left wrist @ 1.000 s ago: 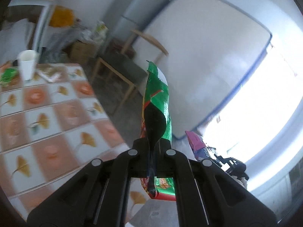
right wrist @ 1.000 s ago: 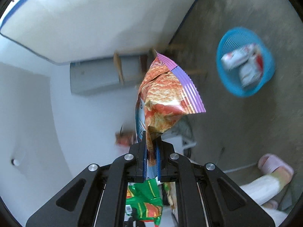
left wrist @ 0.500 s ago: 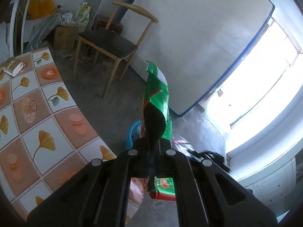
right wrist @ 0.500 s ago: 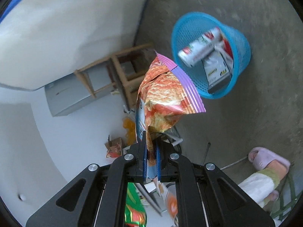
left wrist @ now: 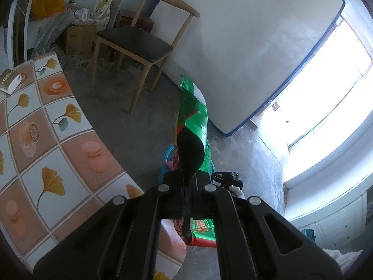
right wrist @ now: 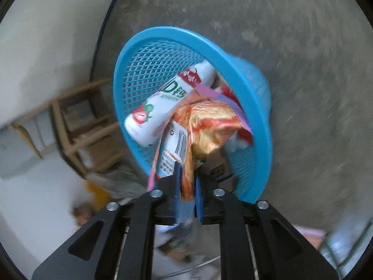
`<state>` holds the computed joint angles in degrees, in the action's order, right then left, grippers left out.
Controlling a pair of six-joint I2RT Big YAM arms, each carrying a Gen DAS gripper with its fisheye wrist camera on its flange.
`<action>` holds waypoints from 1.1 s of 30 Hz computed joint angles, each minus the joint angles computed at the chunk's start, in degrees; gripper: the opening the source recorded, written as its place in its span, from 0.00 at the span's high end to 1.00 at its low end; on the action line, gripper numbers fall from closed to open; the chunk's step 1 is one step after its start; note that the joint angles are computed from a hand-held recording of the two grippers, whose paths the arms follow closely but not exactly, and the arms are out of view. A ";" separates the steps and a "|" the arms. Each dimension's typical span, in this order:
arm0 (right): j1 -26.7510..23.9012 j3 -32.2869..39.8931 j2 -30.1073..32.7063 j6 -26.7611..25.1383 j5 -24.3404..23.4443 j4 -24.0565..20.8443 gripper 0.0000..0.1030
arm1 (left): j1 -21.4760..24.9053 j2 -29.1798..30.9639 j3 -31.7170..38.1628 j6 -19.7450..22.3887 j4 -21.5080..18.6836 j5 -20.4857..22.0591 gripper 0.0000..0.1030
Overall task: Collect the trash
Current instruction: 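Open the right tool over the wastebasket while the left tool drops the green packet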
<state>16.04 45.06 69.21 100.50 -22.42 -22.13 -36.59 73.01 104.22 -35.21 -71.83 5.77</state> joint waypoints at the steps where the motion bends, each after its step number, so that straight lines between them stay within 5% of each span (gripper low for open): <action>1: -0.02 2.52 0.54 -4.26 0.32 -5.30 0.65 | -0.06 0.47 0.34 0.10 -0.03 0.16 0.99; 2: 0.08 4.08 0.78 -6.93 1.26 -8.62 0.58 | -0.09 0.82 0.50 0.12 0.03 0.39 0.99; 9: 0.66 11.27 -1.16 -21.21 9.67 -25.17 0.50 | -1.85 4.14 3.13 1.00 -0.01 0.16 0.99; 16: 0.32 9.83 -9.94 -27.01 17.62 -30.73 0.50 | -3.48 9.96 9.21 1.60 -1.80 0.18 0.99; 23: 3.49 4.46 -21.81 -23.73 18.70 -34.96 0.50 | -4.73 23.33 23.51 1.34 -3.33 0.08 0.99; 27: 5.85 0.40 -29.83 -18.36 19.24 -39.71 0.50 | -4.95 34.31 35.07 -2.89 -5.32 -0.23 0.99; 31: 8.00 -2.29 -38.20 -13.20 20.54 -48.30 0.50 | -6.95 47.60 49.11 -1.89 -9.42 -6.75 0.99; 33: 9.71 -3.06 -41.45 -10.18 21.79 -51.98 0.50 | -7.81 49.22 47.02 -2.10 -7.19 -9.20 0.99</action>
